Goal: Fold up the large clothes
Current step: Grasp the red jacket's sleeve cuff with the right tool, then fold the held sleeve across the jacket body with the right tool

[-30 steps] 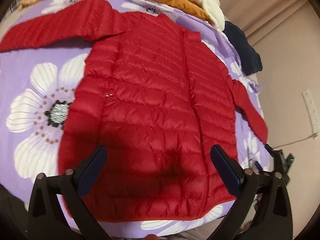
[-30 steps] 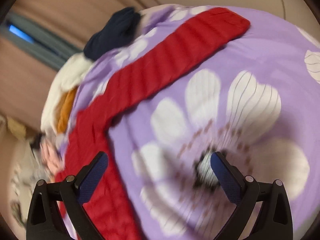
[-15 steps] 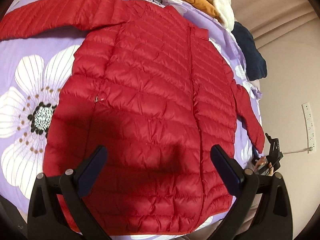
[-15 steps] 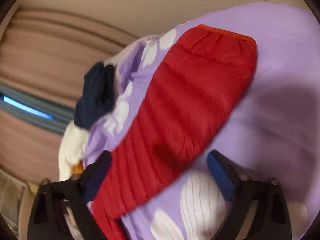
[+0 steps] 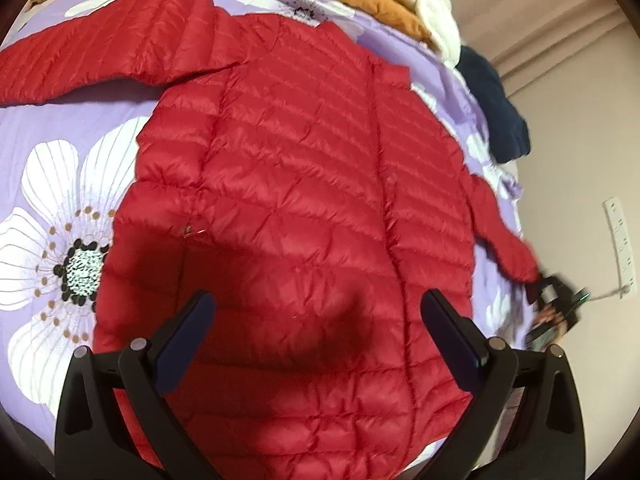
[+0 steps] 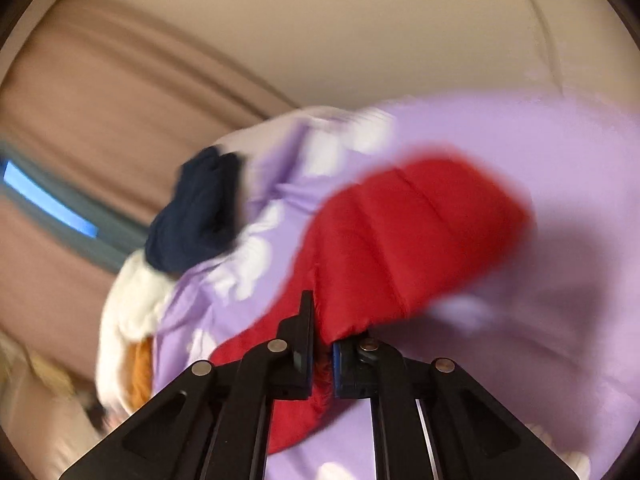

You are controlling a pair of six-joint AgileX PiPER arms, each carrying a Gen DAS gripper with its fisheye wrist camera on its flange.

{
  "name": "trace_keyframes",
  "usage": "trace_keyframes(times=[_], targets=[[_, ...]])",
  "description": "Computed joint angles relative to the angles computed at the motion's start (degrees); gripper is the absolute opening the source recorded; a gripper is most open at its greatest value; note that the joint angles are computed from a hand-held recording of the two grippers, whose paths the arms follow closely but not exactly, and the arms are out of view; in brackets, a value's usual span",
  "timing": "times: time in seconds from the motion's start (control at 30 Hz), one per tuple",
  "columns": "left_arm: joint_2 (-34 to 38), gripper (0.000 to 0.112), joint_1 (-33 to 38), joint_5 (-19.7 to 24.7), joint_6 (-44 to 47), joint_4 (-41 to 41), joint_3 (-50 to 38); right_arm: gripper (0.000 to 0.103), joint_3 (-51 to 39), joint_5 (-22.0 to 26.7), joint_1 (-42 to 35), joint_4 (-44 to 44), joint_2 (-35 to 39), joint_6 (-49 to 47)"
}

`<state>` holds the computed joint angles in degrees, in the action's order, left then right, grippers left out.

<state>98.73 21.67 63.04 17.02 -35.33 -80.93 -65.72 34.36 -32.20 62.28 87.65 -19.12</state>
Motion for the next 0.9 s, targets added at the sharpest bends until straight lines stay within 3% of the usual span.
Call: trace_keyframes(times=[0.2,0.37,0.5,0.6,0.9], targets=[[0.5,0.103,3.7,1.5,1.1,-0.5,-0.1,0.009,-12.0,1.0,11.9,-20.2,-6.1,10.3],[-0.3,0.103,7.6,1.2,2.2,-0.5,0.4,0.009,-25.4,2.6,28.1,-40.3,-2.7,22.7],[-0.8,0.103,11.8,1.2,3.9,-1.4,0.8,0.009,-37.8,5.4,41.0,-55.7,6.9,29.5],[-1.0,0.103,14.2,0.5,4.8,-1.5,1.0,0.009,-41.0,6.8,51.2,-67.6,11.3,31.7],[0.3,0.103,19.0,0.6,6.7,-2.1,0.2,0.009,-56.8,16.9,70.3,-86.5,32.8,29.4]])
